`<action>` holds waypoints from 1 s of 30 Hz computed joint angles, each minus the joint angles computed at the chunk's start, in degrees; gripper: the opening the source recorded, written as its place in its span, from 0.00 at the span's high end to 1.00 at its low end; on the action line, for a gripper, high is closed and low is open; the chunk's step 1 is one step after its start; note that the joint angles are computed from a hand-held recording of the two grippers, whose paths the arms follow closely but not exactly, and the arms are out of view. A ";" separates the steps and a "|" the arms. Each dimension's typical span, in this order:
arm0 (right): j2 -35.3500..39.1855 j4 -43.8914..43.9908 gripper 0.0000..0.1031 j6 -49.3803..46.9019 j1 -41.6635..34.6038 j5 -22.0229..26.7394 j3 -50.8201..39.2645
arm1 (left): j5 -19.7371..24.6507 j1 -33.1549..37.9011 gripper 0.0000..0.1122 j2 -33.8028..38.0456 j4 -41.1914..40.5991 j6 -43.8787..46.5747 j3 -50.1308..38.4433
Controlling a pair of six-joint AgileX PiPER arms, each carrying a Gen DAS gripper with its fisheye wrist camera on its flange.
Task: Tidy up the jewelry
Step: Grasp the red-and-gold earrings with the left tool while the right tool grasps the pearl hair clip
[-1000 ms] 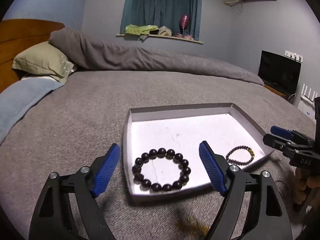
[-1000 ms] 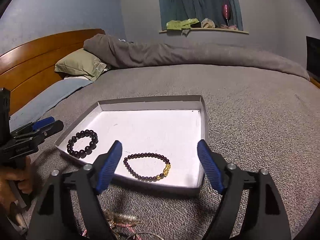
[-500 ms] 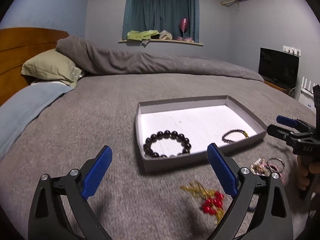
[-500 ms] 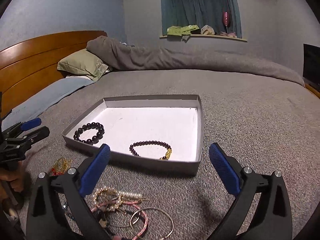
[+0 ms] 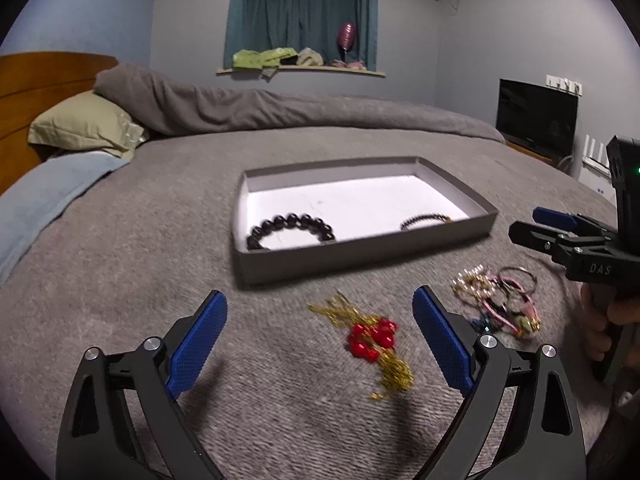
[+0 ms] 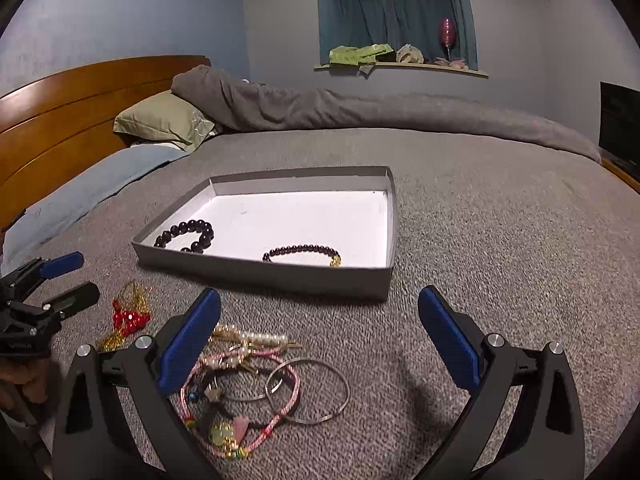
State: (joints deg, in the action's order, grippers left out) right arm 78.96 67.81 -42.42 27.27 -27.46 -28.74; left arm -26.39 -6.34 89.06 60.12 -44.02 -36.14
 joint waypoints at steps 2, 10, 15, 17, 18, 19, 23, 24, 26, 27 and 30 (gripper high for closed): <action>-0.29 0.49 0.05 0.26 0.53 -0.15 0.66 | -0.44 0.08 0.19 0.36 1.64 -1.04 0.31; -1.90 3.34 0.05 -0.55 1.97 -0.17 2.57 | 0.74 -2.27 0.43 1.92 7.67 -6.47 -0.95; -3.05 3.98 0.05 -0.86 2.07 0.62 3.66 | 2.34 -3.65 0.50 2.82 8.54 -8.26 -1.84; -3.46 4.61 0.05 -1.34 2.45 0.80 4.11 | 2.76 -4.09 0.52 3.08 8.78 -8.64 -2.11; -3.63 4.93 0.05 -1.66 2.64 0.96 4.28 | 3.05 -4.35 0.54 3.28 8.94 -8.93 -2.28; -3.66 5.25 0.05 -1.90 2.98 0.84 4.36 | 3.35 -4.55 0.54 3.49 9.11 -9.23 -2.47; -3.39 7.47 0.05 -4.84 5.01 0.08 3.85 | 4.64 -5.19 0.62 4.45 11.36 -12.10 -3.67; -3.19 8.10 0.05 -5.77 5.56 -0.07 3.56 | 4.91 -5.30 0.67 4.70 12.03 -12.73 -3.92; -2.63 8.57 0.05 -7.06 6.07 0.37 2.79 | 5.21 -5.40 0.74 5.11 13.63 -14.22 -4.38; -2.22 8.59 0.05 -7.48 6.32 0.67 2.34 | 5.20 -5.40 0.79 5.24 14.15 -14.70 -4.51; -0.77 8.61 0.05 -8.86 6.55 2.10 0.73 | 4.08 -4.93 0.83 5.10 14.99 -14.95 -4.35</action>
